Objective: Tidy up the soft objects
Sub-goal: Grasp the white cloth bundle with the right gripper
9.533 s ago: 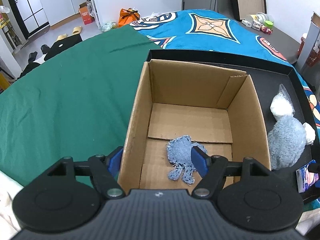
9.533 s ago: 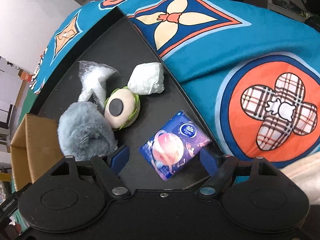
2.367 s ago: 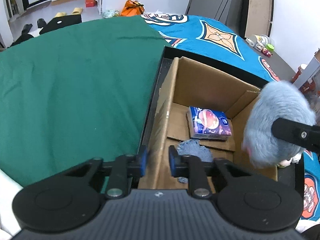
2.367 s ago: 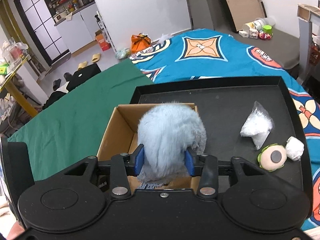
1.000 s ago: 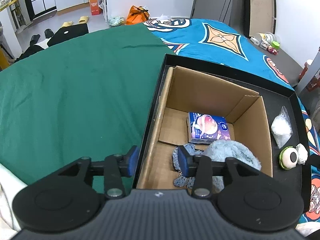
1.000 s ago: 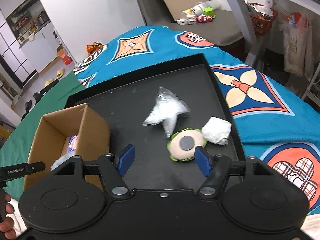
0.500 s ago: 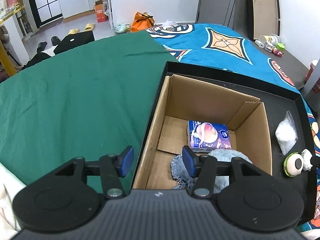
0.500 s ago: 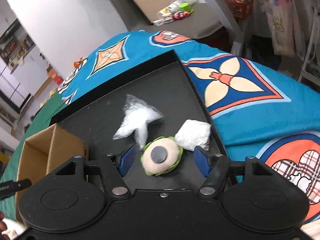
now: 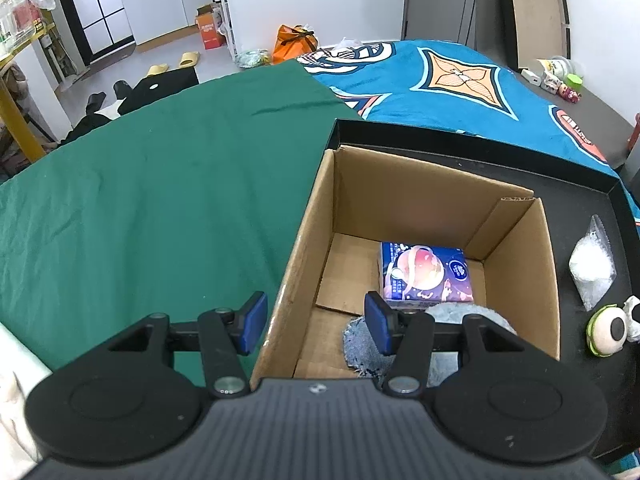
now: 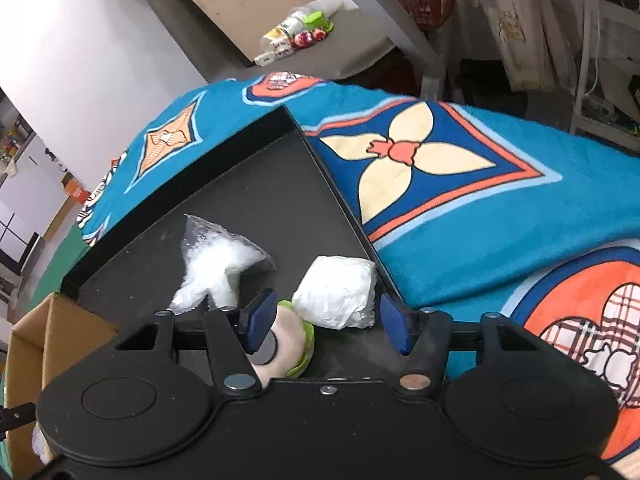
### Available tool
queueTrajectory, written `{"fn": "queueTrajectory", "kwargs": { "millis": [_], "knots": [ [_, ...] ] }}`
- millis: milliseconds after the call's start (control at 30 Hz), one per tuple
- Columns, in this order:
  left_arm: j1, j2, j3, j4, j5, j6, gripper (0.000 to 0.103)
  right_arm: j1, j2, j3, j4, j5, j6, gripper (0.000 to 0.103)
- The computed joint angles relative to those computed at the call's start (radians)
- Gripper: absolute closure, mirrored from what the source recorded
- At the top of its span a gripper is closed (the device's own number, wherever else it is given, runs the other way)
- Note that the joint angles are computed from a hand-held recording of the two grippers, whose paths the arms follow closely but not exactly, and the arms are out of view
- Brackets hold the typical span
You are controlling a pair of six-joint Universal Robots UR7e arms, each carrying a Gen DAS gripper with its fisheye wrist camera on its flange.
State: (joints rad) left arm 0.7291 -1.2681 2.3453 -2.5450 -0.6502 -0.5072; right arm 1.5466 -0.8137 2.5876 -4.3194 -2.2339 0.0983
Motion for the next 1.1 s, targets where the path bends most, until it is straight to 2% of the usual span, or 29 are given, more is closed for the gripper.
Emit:
{"fn": "queueTrajectory", "kwargs": {
  "millis": [300, 367, 400, 467, 567, 633, 1100],
  "knots": [
    [0.001, 0.029, -0.009, 0.010, 0.023, -0.009, 0.051, 0.011, 0.042, -0.044, -0.027, -0.036, -0.087, 0.047],
    [0.001, 0.030, -0.009, 0.012, 0.024, -0.011, 0.051, 0.019, 0.051, -0.056, -0.029, -0.057, -0.107, 0.053],
    [0.001, 0.030, -0.009, 0.009, 0.023, -0.011, 0.051, 0.020, 0.052, -0.059, -0.026, -0.066, -0.111, 0.057],
    [0.001, 0.030, -0.009, 0.010, 0.025, -0.013, 0.051, 0.015, 0.049, -0.054, -0.025, -0.058, -0.108, 0.058],
    [0.001, 0.027, -0.009, 0.020, 0.025, -0.019, 0.051, 0.034, 0.041, -0.053, 0.013, -0.092, -0.107, 0.059],
    [-0.001, 0.024, -0.006, 0.022, 0.022, -0.015, 0.051, 0.036, 0.033, -0.041, 0.018, -0.075, -0.096, 0.059],
    [-0.011, -0.002, 0.005, 0.047, 0.013, -0.004, 0.051, 0.152, 0.006, -0.025, 0.009, -0.113, -0.136, 0.059]
  ]
}}
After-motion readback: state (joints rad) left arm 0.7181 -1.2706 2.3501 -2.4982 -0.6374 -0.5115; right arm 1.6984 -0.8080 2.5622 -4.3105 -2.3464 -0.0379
